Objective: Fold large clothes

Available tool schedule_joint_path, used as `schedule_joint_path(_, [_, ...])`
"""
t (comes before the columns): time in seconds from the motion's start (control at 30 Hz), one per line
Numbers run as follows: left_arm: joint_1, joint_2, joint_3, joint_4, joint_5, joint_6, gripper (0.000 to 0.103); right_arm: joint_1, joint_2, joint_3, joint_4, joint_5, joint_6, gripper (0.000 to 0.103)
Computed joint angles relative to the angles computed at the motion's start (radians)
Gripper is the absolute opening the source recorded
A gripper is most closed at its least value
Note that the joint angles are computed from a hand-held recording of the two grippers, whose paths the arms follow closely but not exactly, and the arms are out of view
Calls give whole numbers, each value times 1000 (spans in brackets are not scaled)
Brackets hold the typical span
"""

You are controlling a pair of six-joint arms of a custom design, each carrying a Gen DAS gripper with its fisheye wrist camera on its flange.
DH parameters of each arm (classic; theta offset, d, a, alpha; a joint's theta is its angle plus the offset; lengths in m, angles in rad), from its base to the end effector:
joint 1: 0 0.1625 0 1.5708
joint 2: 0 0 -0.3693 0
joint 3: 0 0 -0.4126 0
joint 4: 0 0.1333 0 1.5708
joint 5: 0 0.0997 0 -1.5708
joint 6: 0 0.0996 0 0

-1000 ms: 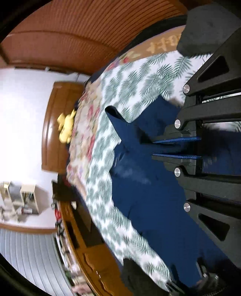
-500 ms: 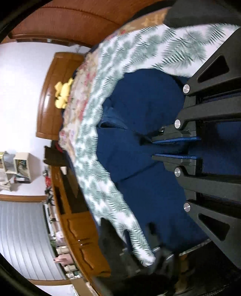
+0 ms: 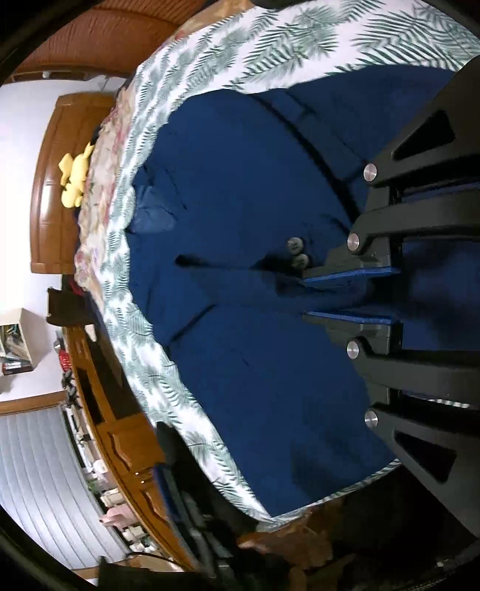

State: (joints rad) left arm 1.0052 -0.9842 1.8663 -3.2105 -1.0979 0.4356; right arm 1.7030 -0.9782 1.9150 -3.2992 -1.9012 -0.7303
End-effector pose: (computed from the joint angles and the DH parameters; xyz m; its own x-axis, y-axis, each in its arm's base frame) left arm -0.1707 -0.6023 0.1556 -0.6692 0.4518 -0.5899 0.7409 0.4663 -0.4834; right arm 0.1776 -0.5693 0.1411 -0.6594 -0.3871 0.6445 -0.7148 0.5884 -0.3780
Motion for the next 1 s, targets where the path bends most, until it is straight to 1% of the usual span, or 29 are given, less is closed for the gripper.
schedule_joint_path(0.07, [-4, 7, -3, 3, 6, -2, 78, -5, -12, 16, 8, 1, 2, 22])
schedule_joint_path(0.1, [-6, 15, -6, 6, 10, 2, 78, -5, -20, 25, 9, -1, 3, 27])
schedule_joint_path(0.2, [-12, 26, -7, 9, 10, 11, 78, -12, -42, 74, -47, 13, -17, 37])
schedule_joint_path(0.27, [-16, 39, -11, 14, 14, 20, 78, -18, -50, 97, -89, 11, -31, 40])
schedule_joint_path(0.4, [-20, 67, -25, 33, 24, 17, 78, -30, -64, 148, -175, -4, -47, 42])
schedule_joint_path(0.5, [-20, 91, -38, 47, 37, 16, 78, -41, -60, 160, -225, -20, -66, 43])
schedule_joint_path(0.6, [-13, 115, -54, 84, 44, 7, 78, -56, -59, 174, -259, -28, -58, 43])
schedule_joint_path(0.63, [-7, 123, -63, 109, 42, -3, 76, -60, -56, 173, -264, -30, -50, 43])
schedule_joint_path(0.67, [-5, 127, -67, 124, 42, -11, 70, -64, -52, 169, -271, -33, -44, 43])
schedule_joint_path(0.77, [9, 142, -96, 210, 46, -52, 61, -71, -31, 154, -302, -50, -44, 43])
schedule_joint_path(0.83, [16, 152, -112, 253, 57, -70, 57, -76, -15, 135, -308, -63, -36, 43])
schedule_joint_path(0.93, [26, 162, -126, 299, 77, -93, 57, -81, -2, 120, -298, -80, -12, 43])
schedule_joint_path(0.97, [29, 165, -129, 306, 82, -93, 57, -85, -3, 119, -293, -79, -6, 45])
schedule_joint_path(1.0, [29, 170, -130, 307, 93, -88, 57, -90, -2, 119, -296, -73, 1, 50])
